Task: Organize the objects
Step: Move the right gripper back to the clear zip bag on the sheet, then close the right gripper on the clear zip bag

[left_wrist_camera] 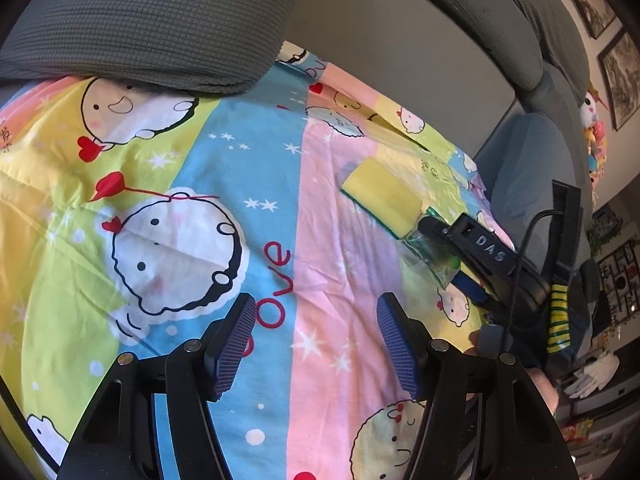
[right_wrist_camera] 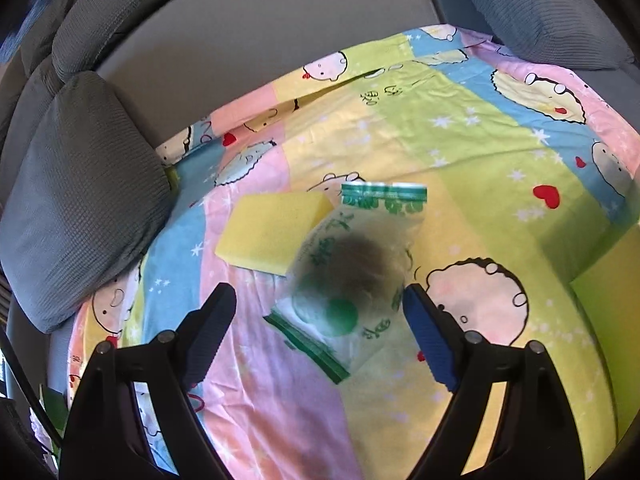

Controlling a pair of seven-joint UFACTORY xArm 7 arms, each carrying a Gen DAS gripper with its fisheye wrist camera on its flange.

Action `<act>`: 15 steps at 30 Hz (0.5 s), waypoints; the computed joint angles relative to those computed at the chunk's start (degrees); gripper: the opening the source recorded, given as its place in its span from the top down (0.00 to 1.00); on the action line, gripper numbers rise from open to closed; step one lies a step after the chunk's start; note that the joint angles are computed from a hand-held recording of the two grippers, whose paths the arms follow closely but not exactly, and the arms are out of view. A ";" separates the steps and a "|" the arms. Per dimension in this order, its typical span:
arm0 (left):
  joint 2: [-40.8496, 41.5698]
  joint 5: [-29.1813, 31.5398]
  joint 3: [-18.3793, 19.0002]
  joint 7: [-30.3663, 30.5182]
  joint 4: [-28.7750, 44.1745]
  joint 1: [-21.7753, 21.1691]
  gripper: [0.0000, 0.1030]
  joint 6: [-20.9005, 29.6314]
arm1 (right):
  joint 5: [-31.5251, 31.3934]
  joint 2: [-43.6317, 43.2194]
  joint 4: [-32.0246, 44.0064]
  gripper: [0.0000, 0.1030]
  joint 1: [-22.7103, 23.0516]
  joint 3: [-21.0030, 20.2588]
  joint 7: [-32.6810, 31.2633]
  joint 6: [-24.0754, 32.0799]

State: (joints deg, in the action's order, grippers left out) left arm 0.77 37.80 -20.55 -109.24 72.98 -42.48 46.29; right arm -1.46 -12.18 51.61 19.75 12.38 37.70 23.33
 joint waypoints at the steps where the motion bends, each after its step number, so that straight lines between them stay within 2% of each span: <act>1: -0.06 -0.08 0.01 -0.10 -0.09 0.00 0.39 -0.01 | -1.28 0.42 0.22 0.17 -0.38 0.54 0.76 0.35; 4: -0.32 -0.14 -0.05 -0.30 -0.38 0.06 0.39 -0.02 | -3.27 1.13 0.38 0.24 -0.69 0.98 2.16 0.63; 5: -0.37 -0.14 -0.07 -0.49 -0.50 0.10 0.39 -0.07 | -2.47 1.26 0.23 0.31 -0.31 0.62 1.76 0.48; 6: -0.43 -0.19 -0.10 -0.62 -0.61 0.13 0.39 -0.10 | -1.42 1.37 0.13 0.34 0.13 0.18 0.94 0.37; 8: -0.60 -0.47 -0.15 -0.69 -0.84 0.22 0.39 0.00 | 1.77 1.27 -0.47 0.39 1.34 -0.90 -2.07 -0.51; 13: -1.37 -0.44 -0.28 -1.47 -1.75 0.60 0.39 -0.67 | 2.79 0.41 -0.53 0.51 2.00 -0.63 -4.66 1.16; 15: -1.60 -0.48 -0.36 -1.76 -2.12 0.88 0.39 -1.17 | 6.03 -0.52 -0.73 0.52 3.34 -1.42 -7.56 2.28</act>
State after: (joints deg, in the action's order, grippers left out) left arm -0.82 37.33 -20.91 -111.00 70.85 -41.60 45.12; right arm 4.57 -12.70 50.88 23.08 10.96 30.13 25.60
